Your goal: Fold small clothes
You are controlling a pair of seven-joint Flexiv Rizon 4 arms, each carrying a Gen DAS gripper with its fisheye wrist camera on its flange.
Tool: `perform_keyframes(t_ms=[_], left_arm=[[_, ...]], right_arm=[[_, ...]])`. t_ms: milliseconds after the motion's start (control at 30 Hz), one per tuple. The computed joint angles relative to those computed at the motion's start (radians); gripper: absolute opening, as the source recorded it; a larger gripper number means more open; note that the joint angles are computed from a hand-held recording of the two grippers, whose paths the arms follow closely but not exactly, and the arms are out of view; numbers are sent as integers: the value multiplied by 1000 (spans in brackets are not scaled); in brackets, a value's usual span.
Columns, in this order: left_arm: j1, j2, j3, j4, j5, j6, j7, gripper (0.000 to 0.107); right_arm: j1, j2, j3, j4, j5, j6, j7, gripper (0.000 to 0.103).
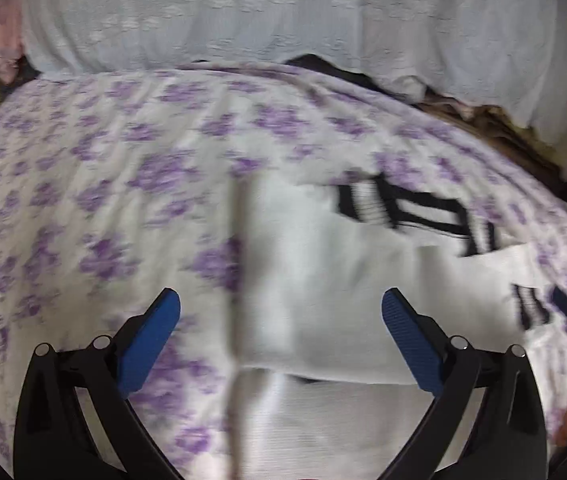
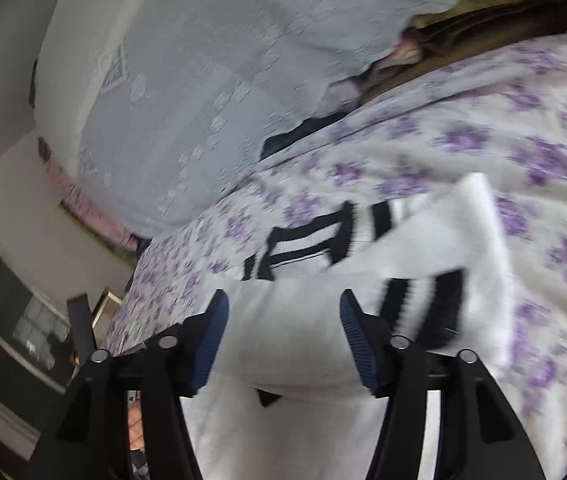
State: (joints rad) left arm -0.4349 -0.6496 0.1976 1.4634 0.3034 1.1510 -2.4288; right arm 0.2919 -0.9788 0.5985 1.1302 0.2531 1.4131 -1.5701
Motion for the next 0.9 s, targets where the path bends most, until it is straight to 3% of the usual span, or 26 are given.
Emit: perform_keyframes(t_ms=[133, 200, 267, 367, 400, 433, 500, 533, 567, 633, 700, 767, 800, 900], left_arm=[[33, -80, -57, -97, -54, -48, 100, 98], [23, -135, -42, -155, -72, -125, 129, 99], [34, -148, -51, -147, -68, -93, 137, 99], [-2, -136, -2, -154, -44, -129, 106, 99], [-14, -125, 15, -142, -32, -131, 73, 99], [-14, -111, 14, -122, -28, -124, 54, 99], [-21, -73, 19, -78, -7, -82, 16, 98], [-16, -58, 13, -57, 3, -44, 13, 98], [-9, -44, -1, -38, 8, 3, 20, 98], [24, -38, -56, -17, -15, 80, 86, 98], [31, -59, -88, -31, -50, 72, 160, 98], [-1, -96, -61, -81, -68, -31, 183, 98], [-23, -126, -35, -115, -89, -95, 205, 99], [-35, -110, -24, -109, -47, -100, 167, 99]], right_arm=[[48, -67, -51, -116, -9, -118, 51, 63], [13, -95, 1, -126, 35, -122, -12, 58], [-18, -99, 25, -122, 73, -127, -66, 35], [-22, -84, -25, -124, 126, -143, -20, 14], [1, -69, -85, -108, 124, -115, 29, 10], [30, -43, -150, -73, 115, -77, 79, 12], [67, 6, -231, 14, 44, 8, 185, 28], [65, 19, -223, 36, 30, 40, 179, 50], [48, 29, -182, 45, 54, 58, 108, 56], [-14, 23, -40, 57, 19, 58, -2, 57], [-48, 3, 49, 45, -8, -7, -55, 61], [-42, -5, 46, 34, -9, -97, -56, 64], [-17, -2, -3, 36, -26, -129, -14, 64], [-41, -4, 8, 33, 57, -141, -30, 54]])
